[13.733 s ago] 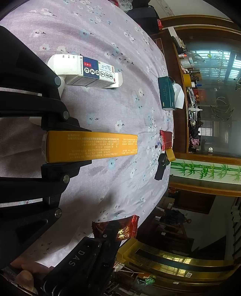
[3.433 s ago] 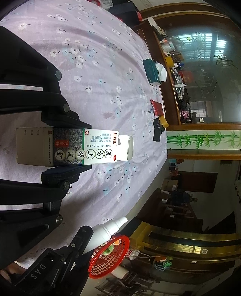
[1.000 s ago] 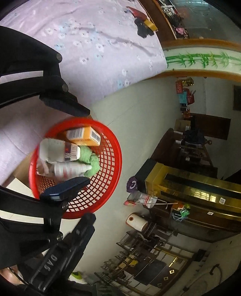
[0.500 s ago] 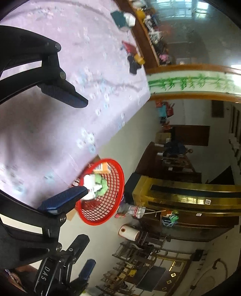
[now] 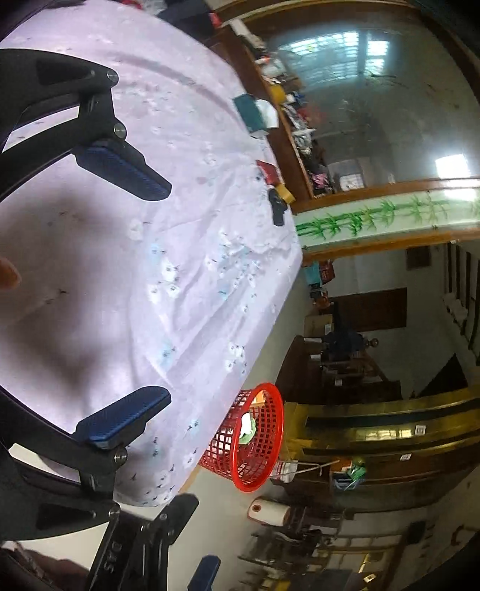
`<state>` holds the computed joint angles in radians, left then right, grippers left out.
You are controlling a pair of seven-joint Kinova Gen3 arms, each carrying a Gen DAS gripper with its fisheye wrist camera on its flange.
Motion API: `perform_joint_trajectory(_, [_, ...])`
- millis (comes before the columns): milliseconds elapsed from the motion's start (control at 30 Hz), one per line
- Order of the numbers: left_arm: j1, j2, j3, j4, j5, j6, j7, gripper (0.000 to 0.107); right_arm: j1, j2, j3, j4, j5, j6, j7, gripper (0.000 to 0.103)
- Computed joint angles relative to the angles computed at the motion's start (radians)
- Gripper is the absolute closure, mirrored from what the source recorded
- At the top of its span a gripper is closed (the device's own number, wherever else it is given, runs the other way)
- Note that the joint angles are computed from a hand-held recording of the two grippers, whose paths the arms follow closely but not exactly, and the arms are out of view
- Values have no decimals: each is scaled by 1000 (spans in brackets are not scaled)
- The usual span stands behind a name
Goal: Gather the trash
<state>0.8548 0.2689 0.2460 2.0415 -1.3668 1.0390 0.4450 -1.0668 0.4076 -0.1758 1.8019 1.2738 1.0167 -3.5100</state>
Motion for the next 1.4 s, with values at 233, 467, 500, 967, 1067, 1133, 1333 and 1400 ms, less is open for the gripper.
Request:
perform_joint_trajectory(233, [-13,10,-13,-29,136,35,-45,8,-13,18,3,-21,0,6,19,0])
perform_joint_trajectory(467, [-37,-13,-29,4,156,-25,-8,8,-18,42,15,-57,-21,-2,69,0])
perform_joint_trajectory(500, [-40,-14,-28,5,159,-33,-8,8,-21,42,17,-59,-24,-2,74,0])
perform_joint_trajectory(967, [-31,8,-35,-20,172,-22,-47,8,-25,43,31,-65,-37,-20,90,0])
perform_joint_trajectory(1067, [-29,10,-37,-23,174,-20,-50,8,-22,46,32,-69,-43,-26,97,0])
perform_joint_trajectory(1133, [-27,12,-38,-27,176,-16,-53,8,-23,47,33,-70,-46,-29,98,0])
perform_joint_trajectory(1333, [-26,14,-39,-30,184,-22,-67,8,-21,45,37,-64,-45,-38,96,0])
perform_joint_trajectory(1400, [-22,19,-39,-34,187,-18,-73,8,-19,45,37,-65,-47,-42,97,0])
